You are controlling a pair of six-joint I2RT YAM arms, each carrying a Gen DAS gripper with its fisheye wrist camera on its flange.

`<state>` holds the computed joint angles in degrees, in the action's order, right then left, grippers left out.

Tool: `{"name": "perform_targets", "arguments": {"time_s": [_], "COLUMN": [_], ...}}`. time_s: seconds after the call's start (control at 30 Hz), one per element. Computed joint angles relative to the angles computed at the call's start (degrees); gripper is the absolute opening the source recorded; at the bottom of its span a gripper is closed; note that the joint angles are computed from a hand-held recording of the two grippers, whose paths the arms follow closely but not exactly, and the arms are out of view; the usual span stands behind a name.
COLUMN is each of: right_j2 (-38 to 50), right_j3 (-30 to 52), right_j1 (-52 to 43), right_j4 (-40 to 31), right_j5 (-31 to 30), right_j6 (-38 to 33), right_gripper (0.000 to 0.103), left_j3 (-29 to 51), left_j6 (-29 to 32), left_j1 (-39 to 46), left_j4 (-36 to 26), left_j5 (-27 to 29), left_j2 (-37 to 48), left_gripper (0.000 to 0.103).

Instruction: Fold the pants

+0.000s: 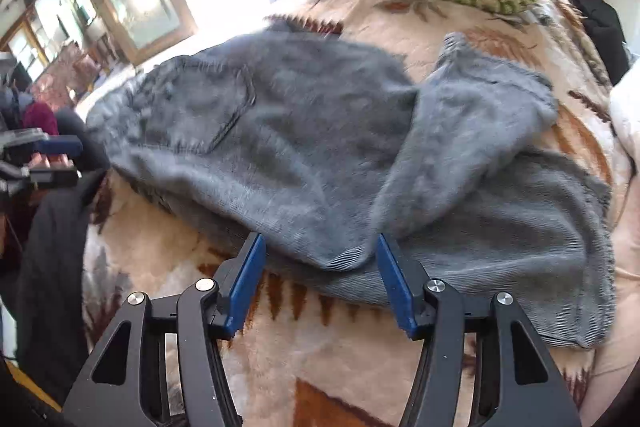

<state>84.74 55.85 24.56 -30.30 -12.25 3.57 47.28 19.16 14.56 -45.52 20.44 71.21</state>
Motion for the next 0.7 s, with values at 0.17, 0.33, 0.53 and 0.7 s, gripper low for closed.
{"name": "perform_targets", "arguments": {"time_s": [0.17,0.33,0.53,0.7], "right_j2": [5.9,23.1,42.2,49.6], "right_j3": [8.7,26.8,50.0,58.2], "right_j1": [-6.4,-8.4,-6.8,-3.6], "right_j4": [-1.4,-3.5,-11.8,-17.1], "right_j5": [-0.6,2.3,8.5,17.8], "right_j6": [1.3,3.4,6.3,-1.2], "right_gripper": [0.057,0.057,0.057,0.036], "left_j3": [3.3,8.5,7.4,3.9], "left_j6": [-9.3,-12.4,-10.1,-7.4], "left_j1": [-10.5,-12.8,-9.9,-12.8], "left_j4": [9.7,16.4,17.2,21.0], "left_j5": [-2.8,-6.8,-4.9,-9.7], "left_j2": [9.1,19.2,24.1,21.7], "left_gripper": [0.076,0.072,0.057,0.057]}}
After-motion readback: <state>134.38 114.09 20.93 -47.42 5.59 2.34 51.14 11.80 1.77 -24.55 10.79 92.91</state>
